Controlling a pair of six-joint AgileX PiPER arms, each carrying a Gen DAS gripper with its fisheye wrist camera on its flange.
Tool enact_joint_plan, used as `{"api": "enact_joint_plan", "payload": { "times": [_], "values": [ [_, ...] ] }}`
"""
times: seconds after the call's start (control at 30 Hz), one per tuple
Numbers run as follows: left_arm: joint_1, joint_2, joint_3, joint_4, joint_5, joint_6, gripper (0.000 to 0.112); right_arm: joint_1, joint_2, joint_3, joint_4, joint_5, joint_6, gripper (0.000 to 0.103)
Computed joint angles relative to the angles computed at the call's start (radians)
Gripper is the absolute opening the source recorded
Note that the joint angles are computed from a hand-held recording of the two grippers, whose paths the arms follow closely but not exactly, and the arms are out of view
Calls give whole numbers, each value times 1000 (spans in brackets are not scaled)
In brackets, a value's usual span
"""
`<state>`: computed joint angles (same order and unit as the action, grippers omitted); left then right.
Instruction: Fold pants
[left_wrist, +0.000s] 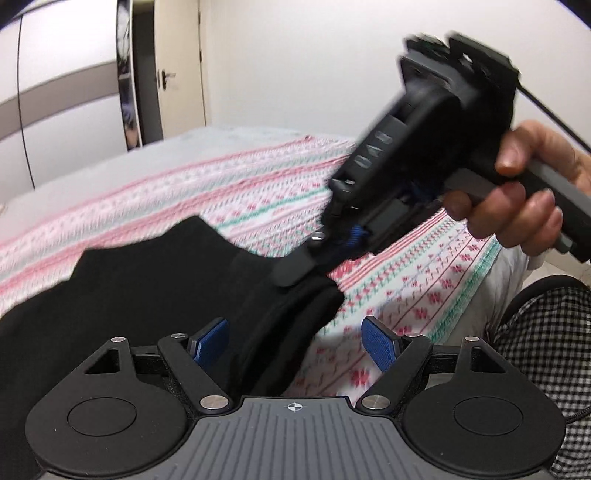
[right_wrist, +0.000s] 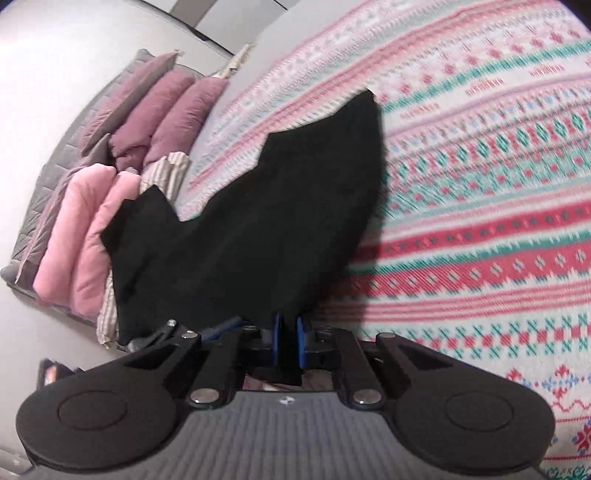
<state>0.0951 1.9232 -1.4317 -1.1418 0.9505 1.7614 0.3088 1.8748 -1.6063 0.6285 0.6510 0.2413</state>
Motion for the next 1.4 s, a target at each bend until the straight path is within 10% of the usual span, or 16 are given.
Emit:
{"api": "enact_joint_plan", "payload": {
  "times": [0.13,0.3,0.43,0.67,0.87,1.03,1.4],
  "values": [
    [-86,-35,81,-46,-205,61,72,1,37,-99,-31,49,21,15],
    [-169,-30,108,-26,-435,-17,21,-9,78,-165,-22,83,4,24],
    [-144,-15,70,16,-389,-154,12,-27,84,-149,-39,47,3,54],
    [-111,-7,29,50,-316,-275,10,-55,225,-295,-207,74,121,53],
    [-91,7,-2,66,-267,-371,9,-80,375,-483,-195,74,98,44],
    [-89,-13,27,19,-284,-428,8,-79,512,-701,-292,77,204,12],
    [-142,-85,63,-34,-273,-463,7,-112,285,-356,-247,-135,146,11]
  ]
}}
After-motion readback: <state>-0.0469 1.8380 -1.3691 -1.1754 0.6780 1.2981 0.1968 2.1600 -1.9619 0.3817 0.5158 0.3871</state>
